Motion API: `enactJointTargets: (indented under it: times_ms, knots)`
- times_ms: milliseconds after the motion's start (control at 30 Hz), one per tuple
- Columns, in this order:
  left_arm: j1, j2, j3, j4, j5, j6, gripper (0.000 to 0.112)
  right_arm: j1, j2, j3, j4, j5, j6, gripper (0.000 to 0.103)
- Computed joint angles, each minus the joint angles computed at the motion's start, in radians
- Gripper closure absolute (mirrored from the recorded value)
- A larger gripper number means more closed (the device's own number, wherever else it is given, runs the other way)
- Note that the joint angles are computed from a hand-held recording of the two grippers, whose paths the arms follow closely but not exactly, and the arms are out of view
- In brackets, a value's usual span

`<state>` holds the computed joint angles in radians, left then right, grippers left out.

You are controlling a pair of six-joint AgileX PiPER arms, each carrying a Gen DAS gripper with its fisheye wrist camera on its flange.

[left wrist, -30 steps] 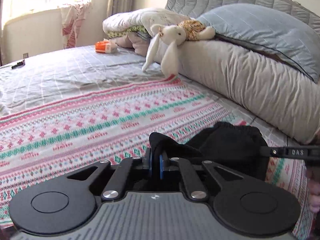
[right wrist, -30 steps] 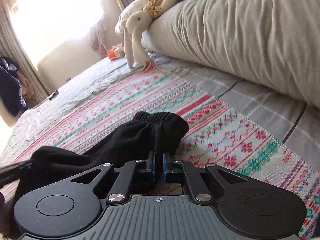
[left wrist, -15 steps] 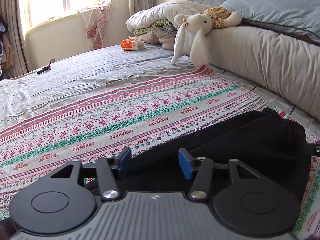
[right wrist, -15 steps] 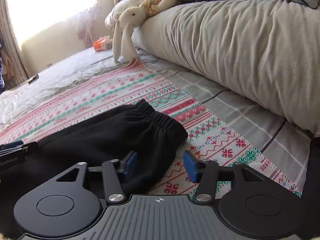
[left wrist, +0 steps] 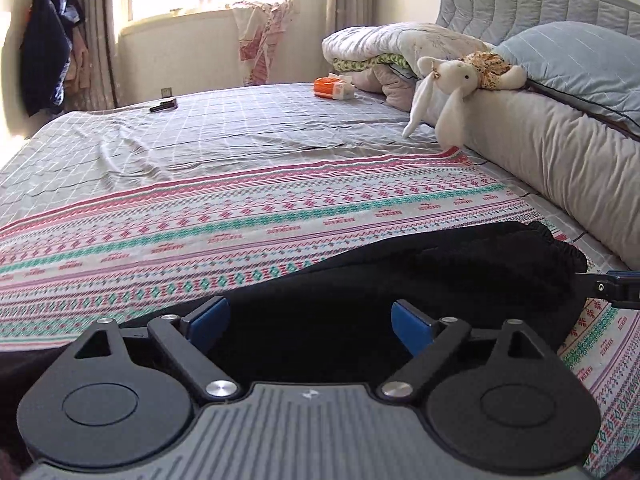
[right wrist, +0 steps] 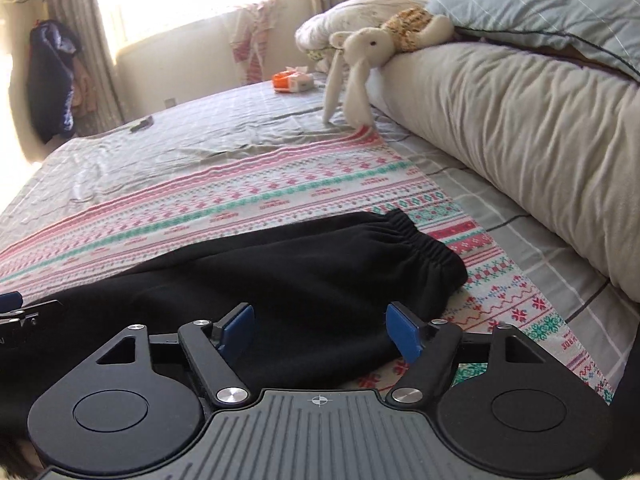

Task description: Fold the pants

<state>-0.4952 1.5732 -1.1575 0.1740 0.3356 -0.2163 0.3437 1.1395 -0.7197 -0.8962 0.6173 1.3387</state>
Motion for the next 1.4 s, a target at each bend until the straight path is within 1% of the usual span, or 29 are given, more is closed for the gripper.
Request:
enactJointTargets:
  times_ms: [67,167,267,333,400,467,600,667,767,900,967,1033,1100,1167,1233,1267,1333,1367,1400]
  knots:
    - [0.032,-0.068,0.049,0.0,0.023,-0.016,0.011,0.095,0.002,-0.018,-0.037,0.061,0.04,0.024]
    - [0.078,-0.163,0.106,0.01,0.084,-0.047,0.01,0.187,0.01,-0.043,-0.033,0.094,0.031,0.024]
    - [0.146,-0.251,0.147,-0.029,0.156,-0.016,0.009,0.289,0.038,-0.079,-0.03,0.139,0.023,0.024]
    - [0.2,-0.301,0.166,-0.064,0.194,0.023,0.009,0.354,0.058,-0.101,-0.031,0.161,0.036,0.021]
    - [0.258,-0.337,0.181,-0.091,0.213,0.072,0.009,0.419,0.082,-0.129,-0.02,0.179,0.049,0.019]
    - [0.349,-0.382,0.205,-0.145,0.218,0.173,0.009,0.472,0.111,-0.157,-0.007,0.18,0.05,0.018]
    - [0.534,-0.381,0.192,-0.275,0.229,0.381,0.009,0.551,0.187,-0.224,0.007,0.193,0.045,0.015]
    - [0.621,-0.363,0.179,-0.336,0.229,0.477,0.009,0.561,0.238,-0.27,0.026,0.179,0.038,0.015]
    - [0.78,-0.296,0.142,-0.445,0.221,0.636,0.009,0.561,0.325,-0.356,0.054,0.143,0.031,0.015]
    - [0.914,-0.158,0.059,-0.545,0.199,0.724,0.009,0.553,0.477,-0.53,0.094,0.094,-0.039,0.015]
    - [0.982,-0.083,0.005,-0.629,0.22,0.785,0.012,0.543,0.564,-0.64,0.128,0.082,-0.104,0.015]
    - [1.053,0.004,-0.071,-0.732,0.288,0.853,0.021,0.532,0.658,-0.765,0.17,0.073,-0.174,0.015]
    - [1.085,0.074,-0.133,-0.812,0.341,0.889,0.025,0.517,0.738,-0.877,0.224,0.064,-0.253,0.015]
    - [1.116,0.129,-0.177,-0.877,0.385,0.928,0.03,0.498,0.837,-1.033,0.326,0.08,-0.386,0.015]
    - [1.111,0.174,-0.221,-0.863,0.397,0.909,0.036,0.479,0.951,-1.227,0.45,0.138,-0.54,0.017]
    - [1.105,0.187,-0.232,-0.854,0.394,0.903,0.038,0.473,1.009,-1.327,0.488,0.182,-0.586,0.017]
    - [1.106,0.22,-0.257,-0.864,0.399,0.919,0.047,0.465,1.134,-1.527,0.545,0.236,-0.662,0.018]
    - [1.113,0.244,-0.279,-0.885,0.416,0.937,0.05,0.46,1.195,-1.627,0.574,0.269,-0.698,0.018]
    - [1.122,0.267,-0.3,-0.911,0.435,0.956,0.059,0.453,1.257,-1.727,0.61,0.293,-0.754,0.019]
